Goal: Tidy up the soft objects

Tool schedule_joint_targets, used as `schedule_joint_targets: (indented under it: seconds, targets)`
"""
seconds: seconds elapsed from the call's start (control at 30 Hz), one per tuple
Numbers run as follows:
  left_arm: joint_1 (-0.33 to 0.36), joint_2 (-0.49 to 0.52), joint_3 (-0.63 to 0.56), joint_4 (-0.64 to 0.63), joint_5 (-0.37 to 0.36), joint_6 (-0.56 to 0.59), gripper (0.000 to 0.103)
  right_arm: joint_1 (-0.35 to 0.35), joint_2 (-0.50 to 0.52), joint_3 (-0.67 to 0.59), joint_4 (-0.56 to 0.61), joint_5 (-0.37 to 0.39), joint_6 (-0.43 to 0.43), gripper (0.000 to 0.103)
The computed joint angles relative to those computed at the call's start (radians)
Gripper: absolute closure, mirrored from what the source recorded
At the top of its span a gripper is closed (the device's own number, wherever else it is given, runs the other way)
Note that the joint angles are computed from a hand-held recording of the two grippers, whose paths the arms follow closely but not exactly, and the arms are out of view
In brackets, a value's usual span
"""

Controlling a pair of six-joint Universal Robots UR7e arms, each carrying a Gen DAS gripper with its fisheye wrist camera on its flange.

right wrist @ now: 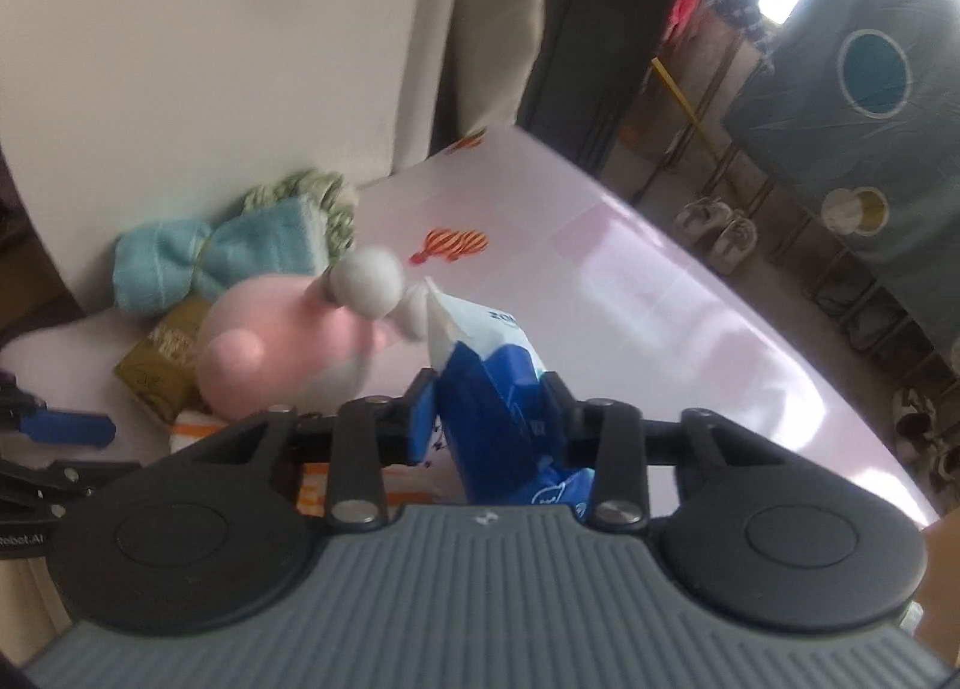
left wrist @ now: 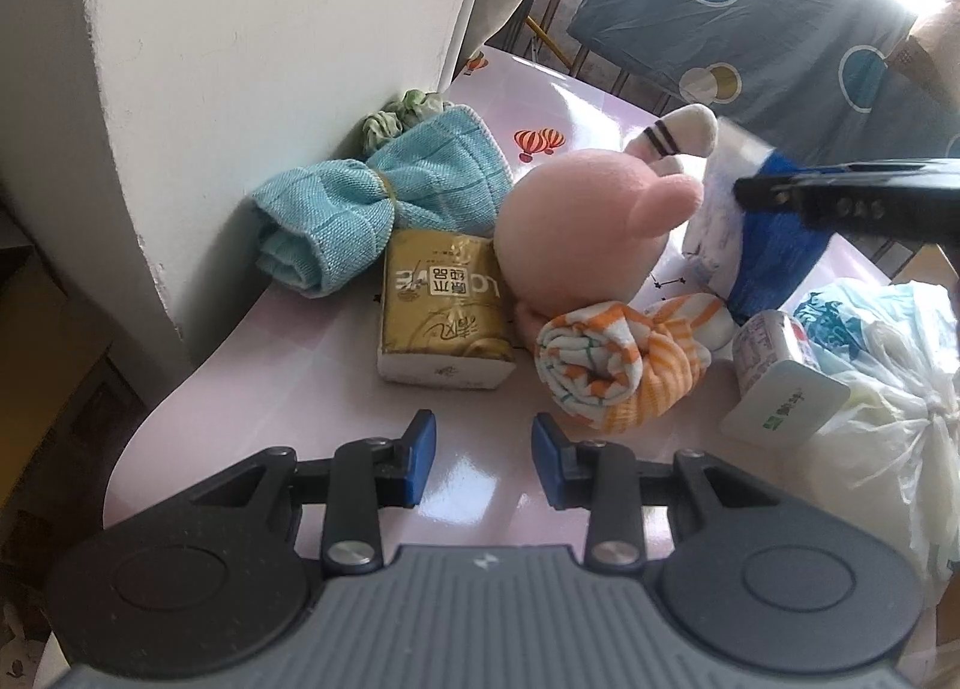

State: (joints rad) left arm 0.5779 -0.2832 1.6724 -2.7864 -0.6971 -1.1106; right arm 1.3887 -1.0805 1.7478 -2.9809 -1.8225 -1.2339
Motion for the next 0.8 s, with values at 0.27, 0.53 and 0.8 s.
schedule_joint_targets:
  seconds: [0.27, 0.53, 0.8]
  targets:
    - [-0.011, -0.015, 0.017, -0.002, 0.002, -0.018, 0.067, -0.018, -0.109, 0.019, 0.023, 0.113, 0.071, 0.076]
    - [-0.062, -0.084, 0.093, 0.039, 0.022, -0.092, 0.067, -0.049, -0.358, 0.178, 0.161, 0.294, 0.021, 0.076]
    - [-0.134, -0.168, 0.197, 0.107, 0.010, -0.241, 0.067, -0.107, -0.502, 0.375, 0.211, 0.264, -0.219, 0.075]
